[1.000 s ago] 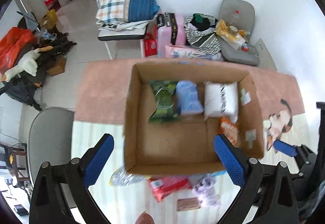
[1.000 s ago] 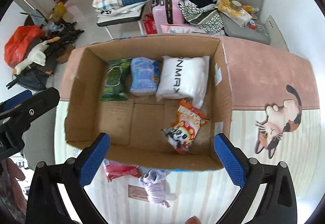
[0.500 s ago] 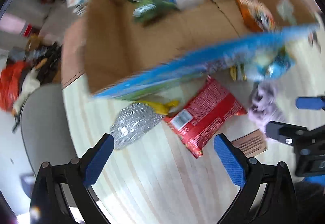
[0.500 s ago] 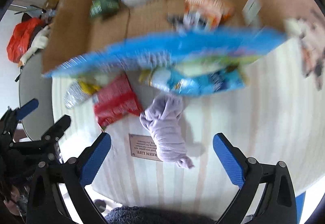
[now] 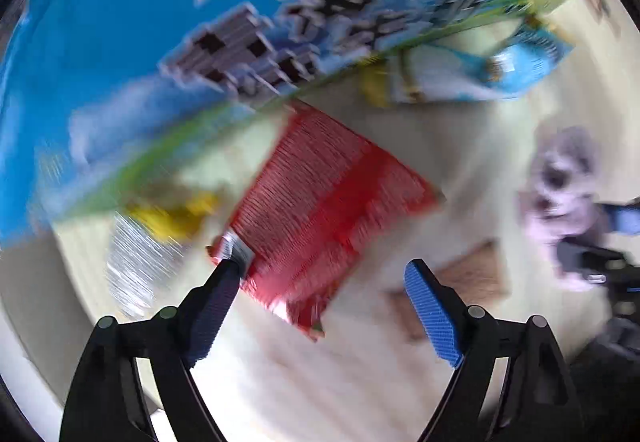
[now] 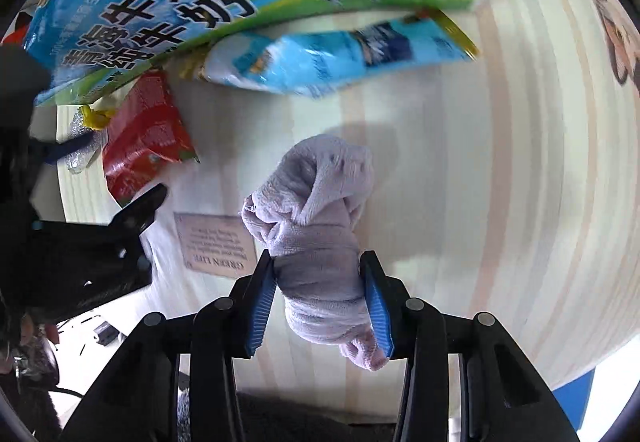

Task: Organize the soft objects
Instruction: 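Grasp the red snack bag with the left gripper while the right grasps the lilac cloth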

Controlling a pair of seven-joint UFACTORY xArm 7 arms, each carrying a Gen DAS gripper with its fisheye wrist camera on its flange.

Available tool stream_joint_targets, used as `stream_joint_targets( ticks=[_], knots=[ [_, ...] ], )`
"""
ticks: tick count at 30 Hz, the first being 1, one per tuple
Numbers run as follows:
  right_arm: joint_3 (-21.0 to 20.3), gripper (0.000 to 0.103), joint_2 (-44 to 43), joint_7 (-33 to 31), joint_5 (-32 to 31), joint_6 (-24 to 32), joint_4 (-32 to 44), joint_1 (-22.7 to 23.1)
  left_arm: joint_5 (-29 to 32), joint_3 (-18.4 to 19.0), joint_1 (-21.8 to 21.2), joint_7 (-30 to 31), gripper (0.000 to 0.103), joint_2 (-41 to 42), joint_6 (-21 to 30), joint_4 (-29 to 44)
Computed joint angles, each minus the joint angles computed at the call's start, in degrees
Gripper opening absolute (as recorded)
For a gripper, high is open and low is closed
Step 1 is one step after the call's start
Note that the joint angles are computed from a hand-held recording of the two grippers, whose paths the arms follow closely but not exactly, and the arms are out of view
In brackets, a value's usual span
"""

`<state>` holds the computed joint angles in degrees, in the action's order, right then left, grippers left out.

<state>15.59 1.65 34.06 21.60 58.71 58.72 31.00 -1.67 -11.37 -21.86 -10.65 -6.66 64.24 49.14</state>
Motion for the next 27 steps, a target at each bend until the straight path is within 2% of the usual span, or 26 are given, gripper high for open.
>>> stream_joint_targets(
  ticks=[3,4,6,11,13,14,15,16,18,20,22,25,27],
  knots=[
    [-0.2,0.045,-1.8,-0.4,1.1,0.4,-1.6,-0.2,-15.0,2.8,0.9,1.8,0.084,-2.3,2.9,-0.9],
    [-0.3,0.045,-2.6,-0.7,1.8,0.0,-2.3,-0.3,-17.9,3.5,1.3,1.6,0.084,-3.1,3.2,-1.4],
    [-0.7,0.046,-3.3,-1.3,2.8,-0.2,-2.7,-0.7,-17.7,3.2,2.3,-0.4,0.084,-4.0,2.3,-1.8],
    [-0.9,0.051,-3.2,0.0,2.6,-1.1,-2.7,-1.1,-7.8,1.3,3.2,-6.9,0.084,-0.9,-1.3,-0.1],
    [-0.9,0.05,-1.8,0.1,2.1,-0.6,-1.2,-1.2,-5.1,0.8,2.6,-7.4,0.084,2.0,-1.7,1.5],
    [-1.0,0.05,-1.0,0.0,1.6,-0.2,-0.4,-1.4,-4.0,0.5,2.2,-7.8,0.081,3.0,-1.7,1.9],
    [-0.8,0.05,-0.6,0.4,0.8,0.5,0.2,-1.3,-3.3,0.3,1.9,-8.5,0.069,3.2,-2.1,1.9],
    [-0.8,0.049,-0.1,0.5,0.1,1.1,0.8,-1.3,-2.9,0.3,1.6,-9.2,0.062,3.1,-2.3,1.9],
    [-0.5,0.04,0.5,1.5,-1.8,2.2,2.0,-0.9,-4.9,0.5,1.4,-10.5,0.052,4.4,-0.9,4.2],
    [-0.3,0.038,-0.2,1.3,-1.7,2.8,1.7,-0.7,-7.5,0.7,1.3,-13.2,0.05,1.5,0.7,1.6],
    [0.1,0.038,-1.4,1.5,-0.2,2.7,0.4,-0.2,-9.2,0.7,1.0,-15.3,0.048,-1.0,2.4,-0.4],
    [-0.1,0.038,-3.6,-0.4,3.7,1.2,-2.6,-0.1,-13.8,1.0,0.5,-16.8,0.049,-5.2,1.8,-4.6],
    [-0.4,0.044,-4.6,-2.6,8.8,-0.6,-4.7,-0.1,-16.5,1.3,0.1,-16.5,0.05,-5.9,1.1,-6.4]
  ],
)
